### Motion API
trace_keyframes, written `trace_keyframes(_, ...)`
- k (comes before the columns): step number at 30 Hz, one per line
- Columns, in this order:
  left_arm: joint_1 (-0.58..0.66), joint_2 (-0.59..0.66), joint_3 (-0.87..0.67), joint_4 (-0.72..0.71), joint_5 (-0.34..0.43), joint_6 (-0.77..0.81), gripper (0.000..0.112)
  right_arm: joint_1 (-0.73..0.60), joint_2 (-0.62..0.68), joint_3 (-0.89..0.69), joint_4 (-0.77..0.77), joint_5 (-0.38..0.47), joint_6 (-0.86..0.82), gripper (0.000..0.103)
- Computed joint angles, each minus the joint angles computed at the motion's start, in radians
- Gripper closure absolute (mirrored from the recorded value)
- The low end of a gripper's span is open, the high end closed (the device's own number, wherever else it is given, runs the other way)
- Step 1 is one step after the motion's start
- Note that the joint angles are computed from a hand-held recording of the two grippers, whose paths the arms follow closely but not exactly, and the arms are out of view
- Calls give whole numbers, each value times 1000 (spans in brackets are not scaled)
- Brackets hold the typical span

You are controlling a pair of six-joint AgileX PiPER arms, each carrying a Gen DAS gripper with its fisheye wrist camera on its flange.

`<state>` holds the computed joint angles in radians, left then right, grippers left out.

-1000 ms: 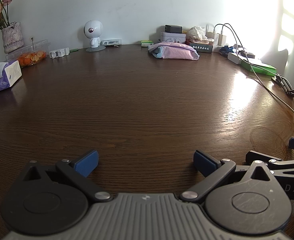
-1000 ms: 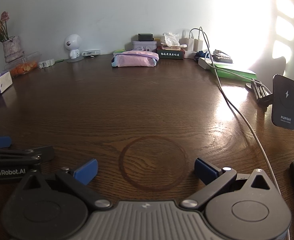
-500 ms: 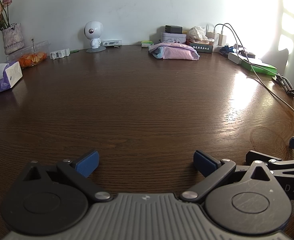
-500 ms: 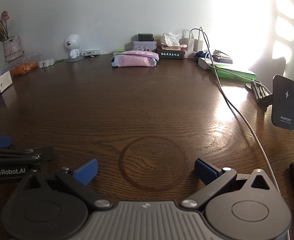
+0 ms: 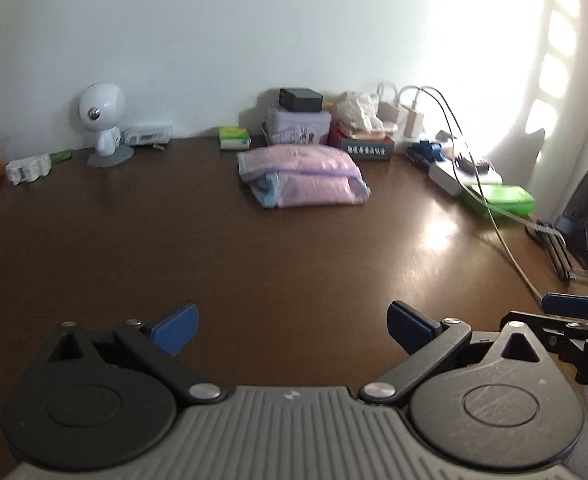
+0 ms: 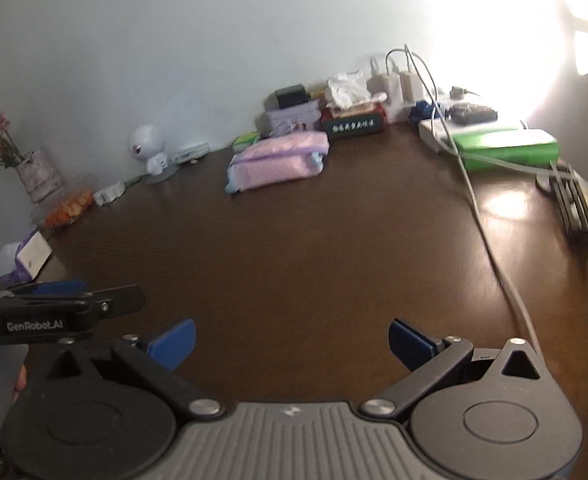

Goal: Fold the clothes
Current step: 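Reach both grippers to the folded pink-blue garment and grasp its edge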

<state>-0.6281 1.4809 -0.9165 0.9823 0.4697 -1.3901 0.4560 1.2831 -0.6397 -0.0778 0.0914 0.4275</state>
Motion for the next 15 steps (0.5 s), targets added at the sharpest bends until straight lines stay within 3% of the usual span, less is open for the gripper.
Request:
trace_keyframes(2,122,134,-164,-183,-41,200,10,-61,147,-141,134,-29,-200,0)
trace_keyframes(4,212,255,-290,-383,-99,383,13,-110,303,-333,288,22,-400,0)
trace_keyframes(5,242,316,-353,-483,-115,471,20,-127,380,-426,372,47,-500,1)
trace_keyframes(7,288,433,-498,-683,-94,646,22,-163,532,-625,544,135,-700,8)
trace_keyframes(9,325,517,-609,-829,-66,789,33,-201,668,-793,683,211,-836,17)
trace_keyframes(10,334,549,-643,-850,-73,815,35,-210,727,-872,692,251,-844,19)
trace_keyframes(12,359,608,-711,-983,-69,947,58,-205,825,-1006,604,299,-786,25)
trace_keyframes(14,386,648,-768,-1158,-27,1095,81,-194,923,-1147,485,360,-705,38)
trace_keyframes(15,394,646,-766,-1206,-35,1128,88,-189,948,-1178,459,366,-688,48)
